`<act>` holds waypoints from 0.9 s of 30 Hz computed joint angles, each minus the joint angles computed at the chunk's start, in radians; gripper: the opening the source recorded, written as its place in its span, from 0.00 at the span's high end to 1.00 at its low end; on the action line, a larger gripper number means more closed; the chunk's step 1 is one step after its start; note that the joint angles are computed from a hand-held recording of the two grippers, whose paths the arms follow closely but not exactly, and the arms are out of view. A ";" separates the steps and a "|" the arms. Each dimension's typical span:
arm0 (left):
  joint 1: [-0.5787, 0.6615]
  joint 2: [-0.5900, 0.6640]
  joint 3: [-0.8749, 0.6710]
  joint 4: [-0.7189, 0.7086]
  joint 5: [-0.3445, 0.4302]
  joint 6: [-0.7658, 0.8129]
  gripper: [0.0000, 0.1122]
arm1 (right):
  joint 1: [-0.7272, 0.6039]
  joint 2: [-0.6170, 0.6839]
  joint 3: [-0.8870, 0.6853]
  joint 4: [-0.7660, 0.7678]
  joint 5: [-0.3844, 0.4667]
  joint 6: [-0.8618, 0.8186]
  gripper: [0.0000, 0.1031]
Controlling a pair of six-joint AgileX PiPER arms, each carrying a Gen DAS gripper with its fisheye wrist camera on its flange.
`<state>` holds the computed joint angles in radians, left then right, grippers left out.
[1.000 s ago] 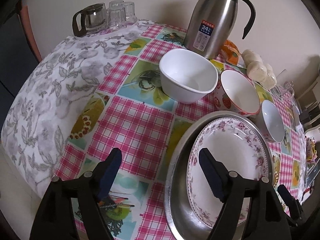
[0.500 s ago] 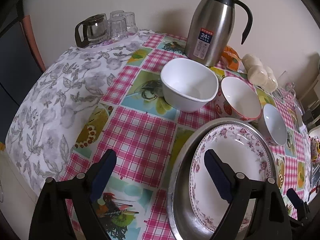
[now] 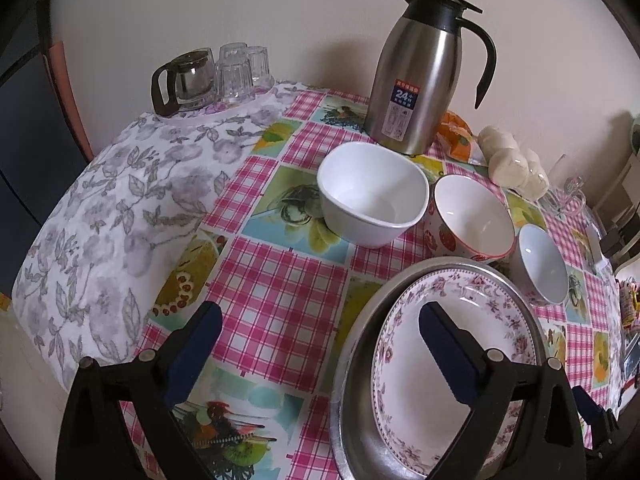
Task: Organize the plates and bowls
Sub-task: 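Raise both open tools off the plate and move toward the bowls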
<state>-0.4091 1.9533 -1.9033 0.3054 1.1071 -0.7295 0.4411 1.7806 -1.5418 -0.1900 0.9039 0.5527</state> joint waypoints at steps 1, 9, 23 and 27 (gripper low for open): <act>0.001 0.000 -0.001 0.002 -0.003 -0.001 0.12 | -0.001 0.000 0.000 0.000 -0.001 0.000 0.00; 0.023 0.015 -0.008 -0.065 -0.030 0.038 0.12 | -0.009 -0.004 0.014 -0.004 -0.005 0.005 0.00; 0.056 0.094 -0.140 -0.145 0.033 0.155 0.12 | -0.027 0.003 -0.021 -0.014 0.001 0.002 0.00; 0.077 0.145 -0.247 -0.158 0.101 0.196 0.12 | -0.036 0.025 -0.061 -0.005 0.011 -0.018 0.00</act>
